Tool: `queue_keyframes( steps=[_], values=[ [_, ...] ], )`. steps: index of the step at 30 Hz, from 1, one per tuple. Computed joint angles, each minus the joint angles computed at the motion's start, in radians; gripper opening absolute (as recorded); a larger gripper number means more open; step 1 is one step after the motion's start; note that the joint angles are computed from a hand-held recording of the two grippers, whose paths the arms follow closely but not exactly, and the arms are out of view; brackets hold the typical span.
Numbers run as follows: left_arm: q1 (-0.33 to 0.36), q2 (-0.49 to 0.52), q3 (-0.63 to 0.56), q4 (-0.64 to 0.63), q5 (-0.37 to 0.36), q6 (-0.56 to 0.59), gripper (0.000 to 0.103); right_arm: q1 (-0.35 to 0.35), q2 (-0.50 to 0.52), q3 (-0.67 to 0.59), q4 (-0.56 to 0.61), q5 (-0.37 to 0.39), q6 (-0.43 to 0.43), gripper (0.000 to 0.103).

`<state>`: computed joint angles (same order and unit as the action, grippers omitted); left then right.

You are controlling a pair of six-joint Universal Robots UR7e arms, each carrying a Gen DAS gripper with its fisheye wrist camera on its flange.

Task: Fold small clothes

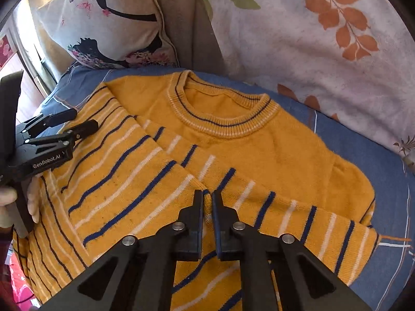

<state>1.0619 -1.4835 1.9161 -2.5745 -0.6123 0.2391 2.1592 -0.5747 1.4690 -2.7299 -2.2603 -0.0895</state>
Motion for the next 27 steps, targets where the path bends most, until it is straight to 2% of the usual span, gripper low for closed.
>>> queue_keyframes(
  steps=[2,4,7,9,11,12,14,15,16,19,22,25,27],
  values=[
    [0.005,0.003,0.016,-0.057,0.004,0.04,0.072,0.008,0.025,-0.023,-0.037,-0.053,-0.031,0.005],
    [0.015,0.0,0.008,-0.048,-0.013,0.015,0.072,0.006,0.049,-0.051,-0.067,-0.095,-0.028,0.001],
    [0.034,-0.001,-0.016,-0.017,-0.04,-0.031,0.074,0.001,0.089,-0.095,-0.12,-0.17,-0.045,0.001],
    [0.051,-0.004,-0.034,0.014,-0.072,-0.07,0.075,-0.008,0.087,-0.1,-0.109,-0.175,-0.012,0.002],
    [0.066,-0.013,-0.046,0.04,-0.101,-0.108,0.075,-0.017,0.049,-0.061,-0.112,-0.121,0.019,0.002],
    [0.074,-0.013,-0.053,0.052,-0.117,-0.128,0.075,-0.019,0.025,-0.033,-0.123,-0.098,0.026,0.007],
    [0.091,-0.016,-0.068,0.079,-0.152,-0.161,0.075,-0.023,-0.028,0.025,-0.126,-0.075,0.064,0.035],
    [0.095,-0.018,-0.07,0.083,-0.165,-0.17,0.075,-0.024,-0.058,0.063,-0.139,-0.067,0.084,0.057],
    [0.098,-0.02,-0.07,0.084,-0.171,-0.174,0.075,-0.026,-0.087,0.103,-0.166,-0.059,0.096,0.063],
    [0.098,-0.015,-0.073,0.098,-0.166,-0.186,0.078,-0.029,-0.15,0.187,-0.173,-0.053,0.144,0.063],
    [0.102,-0.013,-0.08,0.105,-0.177,-0.194,0.08,-0.025,-0.168,0.245,-0.182,-0.074,0.165,0.062],
    [0.105,-0.015,-0.081,0.109,-0.188,-0.197,0.081,-0.007,-0.155,0.29,-0.227,-0.195,0.153,0.06],
    [0.105,-0.012,-0.082,0.11,-0.185,-0.197,0.082,0.005,-0.148,0.317,-0.3,-0.288,0.136,0.061]
  ],
)
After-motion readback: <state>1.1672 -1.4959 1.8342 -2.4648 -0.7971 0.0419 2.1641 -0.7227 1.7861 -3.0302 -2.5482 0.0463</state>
